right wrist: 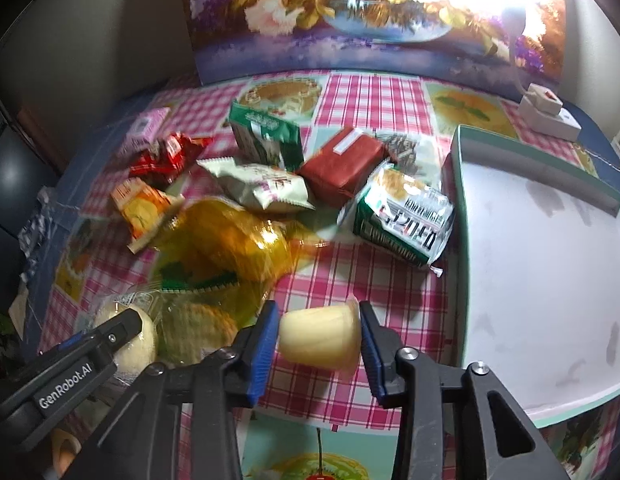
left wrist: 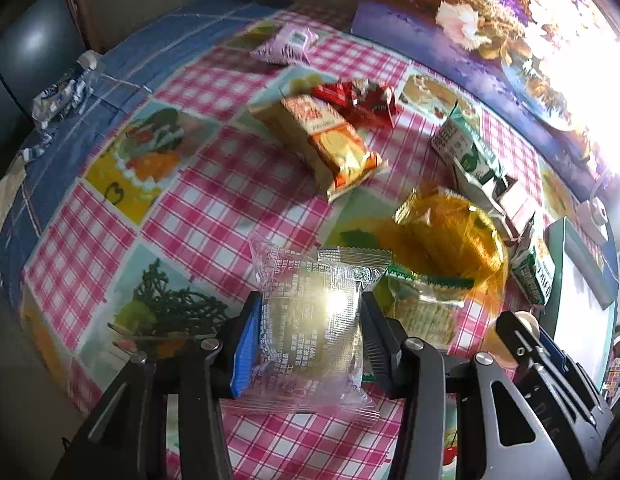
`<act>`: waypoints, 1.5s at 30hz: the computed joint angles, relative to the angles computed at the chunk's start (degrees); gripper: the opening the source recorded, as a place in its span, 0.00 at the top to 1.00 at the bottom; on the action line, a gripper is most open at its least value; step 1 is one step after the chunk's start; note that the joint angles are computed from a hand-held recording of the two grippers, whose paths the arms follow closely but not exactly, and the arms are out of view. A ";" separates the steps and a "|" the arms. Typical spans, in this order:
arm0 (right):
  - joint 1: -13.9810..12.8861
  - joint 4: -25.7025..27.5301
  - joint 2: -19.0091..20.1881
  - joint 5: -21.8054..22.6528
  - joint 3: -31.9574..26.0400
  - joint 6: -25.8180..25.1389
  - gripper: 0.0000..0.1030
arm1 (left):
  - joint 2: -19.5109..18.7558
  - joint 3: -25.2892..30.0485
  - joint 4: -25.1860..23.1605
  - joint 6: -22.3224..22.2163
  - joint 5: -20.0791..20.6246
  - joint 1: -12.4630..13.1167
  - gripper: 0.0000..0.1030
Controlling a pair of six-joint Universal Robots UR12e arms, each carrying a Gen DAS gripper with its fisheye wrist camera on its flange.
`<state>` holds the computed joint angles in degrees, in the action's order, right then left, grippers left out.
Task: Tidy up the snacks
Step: 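Grasp the yellow pudding cup with the right tool while the left tool grasps the wrapped bun, then lift the pudding cup with the right tool while the left tool lifts the bun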
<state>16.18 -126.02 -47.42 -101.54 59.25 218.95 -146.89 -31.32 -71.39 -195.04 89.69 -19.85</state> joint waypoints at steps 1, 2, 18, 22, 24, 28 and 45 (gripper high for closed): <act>0.00 -0.43 -0.18 -0.31 0.19 -0.17 0.69 | 0.26 -0.41 0.56 0.14 0.17 0.05 0.52; 0.02 -0.47 -0.16 -0.52 0.04 -0.49 0.69 | 0.40 -0.61 1.07 0.20 0.51 -0.03 0.52; -1.51 -1.96 -1.07 5.50 2.52 3.49 0.67 | -1.26 2.21 -3.84 -0.28 0.67 -0.04 0.52; -1.22 -1.10 -0.47 4.87 1.62 1.97 0.56 | -1.38 2.28 -3.85 -0.82 0.16 0.04 0.51; -0.96 -0.94 0.01 4.32 0.98 0.74 0.52 | -1.72 2.83 -4.61 -0.84 0.29 0.02 0.50; -0.50 1.05 1.23 2.30 -0.95 -1.53 0.50 | -2.73 4.43 -6.15 -0.39 0.30 -0.07 0.46; 0.56 5.70 3.74 -3.61 -4.57 -6.85 0.49 | -6.43 10.36 -9.50 1.44 3.14 -1.31 0.44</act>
